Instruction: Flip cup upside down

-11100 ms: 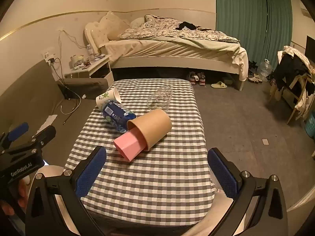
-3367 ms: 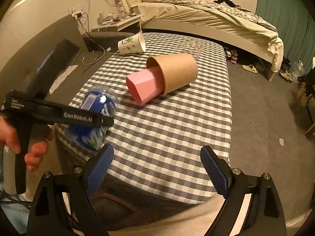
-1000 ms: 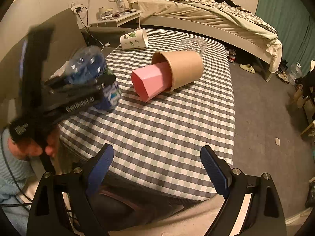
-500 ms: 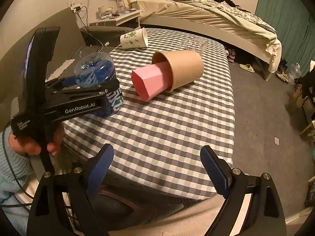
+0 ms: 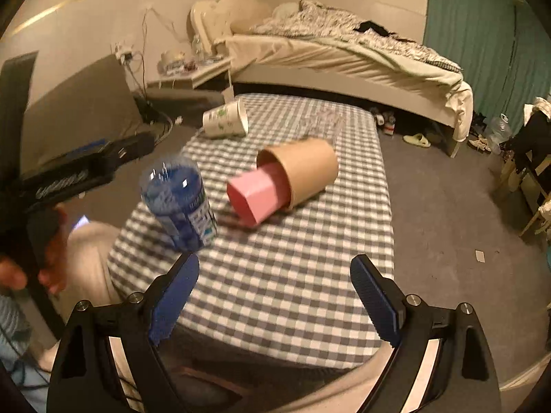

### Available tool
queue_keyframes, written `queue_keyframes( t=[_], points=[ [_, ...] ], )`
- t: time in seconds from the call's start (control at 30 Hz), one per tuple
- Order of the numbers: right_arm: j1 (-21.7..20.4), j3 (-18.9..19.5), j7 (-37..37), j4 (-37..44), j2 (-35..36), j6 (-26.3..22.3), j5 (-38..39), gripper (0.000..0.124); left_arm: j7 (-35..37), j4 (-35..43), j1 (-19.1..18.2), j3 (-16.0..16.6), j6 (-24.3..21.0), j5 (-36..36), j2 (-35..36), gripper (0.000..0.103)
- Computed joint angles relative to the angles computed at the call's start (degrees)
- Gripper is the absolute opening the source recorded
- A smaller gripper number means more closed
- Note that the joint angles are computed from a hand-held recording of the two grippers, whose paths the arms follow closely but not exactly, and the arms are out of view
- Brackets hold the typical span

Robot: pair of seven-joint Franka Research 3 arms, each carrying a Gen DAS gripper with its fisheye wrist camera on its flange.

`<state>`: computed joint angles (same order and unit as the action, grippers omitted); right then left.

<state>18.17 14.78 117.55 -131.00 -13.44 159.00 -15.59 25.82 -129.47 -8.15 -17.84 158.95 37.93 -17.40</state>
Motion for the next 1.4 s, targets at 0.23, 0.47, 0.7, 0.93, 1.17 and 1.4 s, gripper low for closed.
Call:
queue_keyframes(
  t=[0.23, 0.47, 0.7, 0.93, 1.17, 1.4],
  points=[
    [-3.6, 3.4, 11.1, -0.5, 0.0, 3.7, -6.6, 0.09, 0.6, -3.3, -1.1, -0.4, -3.8, -1.4, -3.7, 0.1],
    [-4.7, 3.9, 18.5, -1.2, -0.3, 3.8, -11.9, 0.103, 0.9, -6.0, -2.7, -0.7, -6.6, -4.3, -5.1, 0.102],
    [-4.5, 3.6, 21.3, -1.4, -0.4, 2.8, -14.3, 0.103, 0.0, -6.2, -2.7, -1.2, -7.1, -4.1, -5.8, 0.103],
    [-3.7, 2.9, 20.7, -1.8, -0.7, 2.5, -14.0, 0.103, 0.4, -5.7, -3.0, -1.1, -7.8, -4.5, -5.4, 0.103],
    [-3.6, 2.8, 20.4, -1.2, -0.2, 2.2, -14.0, 0.103, 0.2, -5.5, -3.1, -1.2, -8.1, -3.9, -5.3, 0.103],
    [-3.2, 2.6, 20.6, -0.6, 0.5, 1.9, -14.6, 0.103, 0.2, -5.3, -3.1, -1.2, -8.4, -3.3, -5.1, 0.103]
  ],
)
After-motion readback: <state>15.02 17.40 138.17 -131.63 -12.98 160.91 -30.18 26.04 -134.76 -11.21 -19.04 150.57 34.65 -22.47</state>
